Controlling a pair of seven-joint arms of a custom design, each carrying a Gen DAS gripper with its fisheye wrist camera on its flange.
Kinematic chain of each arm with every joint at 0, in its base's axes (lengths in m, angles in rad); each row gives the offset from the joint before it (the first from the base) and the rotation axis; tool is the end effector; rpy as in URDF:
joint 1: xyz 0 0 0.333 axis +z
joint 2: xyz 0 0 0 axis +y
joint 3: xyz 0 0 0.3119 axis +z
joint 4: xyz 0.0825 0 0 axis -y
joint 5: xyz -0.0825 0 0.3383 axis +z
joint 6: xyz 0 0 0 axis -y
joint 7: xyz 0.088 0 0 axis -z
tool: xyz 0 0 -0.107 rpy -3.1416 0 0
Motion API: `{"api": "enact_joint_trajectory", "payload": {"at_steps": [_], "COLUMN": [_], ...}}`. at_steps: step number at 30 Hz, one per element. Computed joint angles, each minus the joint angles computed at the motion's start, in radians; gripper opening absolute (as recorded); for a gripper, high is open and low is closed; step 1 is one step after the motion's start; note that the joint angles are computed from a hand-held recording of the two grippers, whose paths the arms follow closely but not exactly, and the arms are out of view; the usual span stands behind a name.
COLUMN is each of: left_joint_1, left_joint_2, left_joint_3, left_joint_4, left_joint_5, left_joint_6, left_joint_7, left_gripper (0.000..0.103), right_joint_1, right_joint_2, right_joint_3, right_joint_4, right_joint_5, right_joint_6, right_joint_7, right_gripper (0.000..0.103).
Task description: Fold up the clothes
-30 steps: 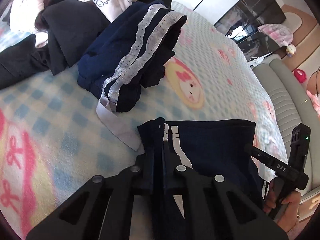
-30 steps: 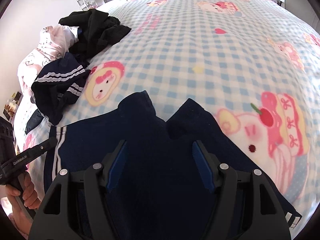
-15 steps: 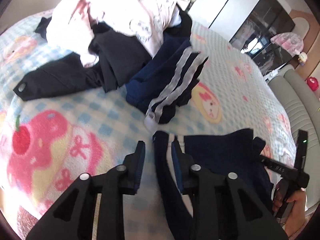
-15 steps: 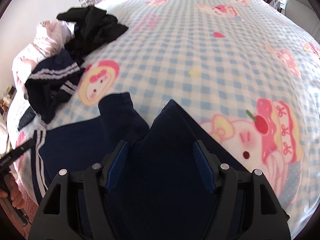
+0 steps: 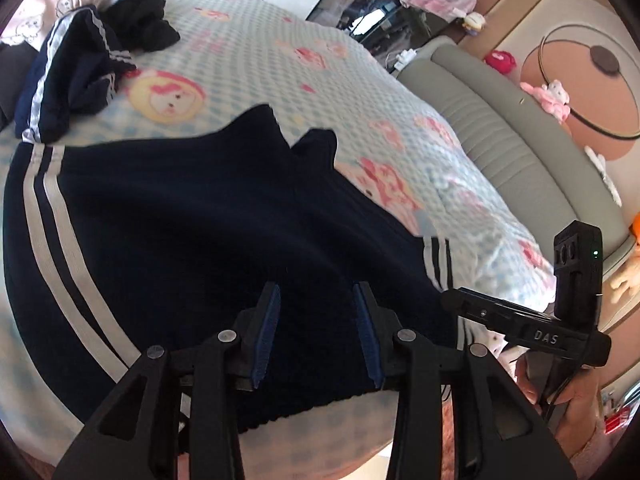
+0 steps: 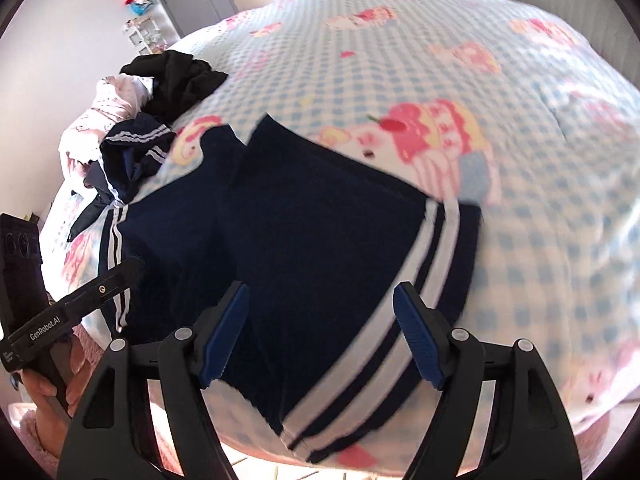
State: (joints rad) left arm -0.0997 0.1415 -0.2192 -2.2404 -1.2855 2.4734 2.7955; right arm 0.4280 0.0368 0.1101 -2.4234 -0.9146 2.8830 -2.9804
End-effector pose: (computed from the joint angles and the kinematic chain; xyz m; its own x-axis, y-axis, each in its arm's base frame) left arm 0.4897 -0.1574 0.3434 -0.5475 -0.6500 0.5270 -0.8116 0.2589 -0.5238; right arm 0.3869 0.2840 0.3555 -0.2729 -0.9280 -0.2536 -0.8087 0.3640 -0.4620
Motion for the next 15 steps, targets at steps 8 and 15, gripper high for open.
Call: {"api": "enact_joint_trajectory", "payload": {"at_steps": [8, 15], "left_joint_1": [0.012, 0.000], "left_joint_2": [-0.046, -0.036], "left_joint_3": [0.009, 0.032], "left_joint_4": [-0.057, -0.094], "left_joint_5": [0.014, 0.297], "left_joint_6": [0.082, 0.147], "left_joint_7": [-0.054, -0.247], "left_gripper": [0.040, 0.040], "right_joint_1": [0.027, 0.002], "right_joint_2": [-0.006, -0.044], "right_joint_3": [0.018, 0.050], "right_joint_4": [-0.069, -0.049], "right_joint_5": [-0.017, -0.058], "right_joint_6": [-0.034, -0.102], "right_joint_7": [0.125, 0.139], "right_gripper": [0.070, 0.073]}}
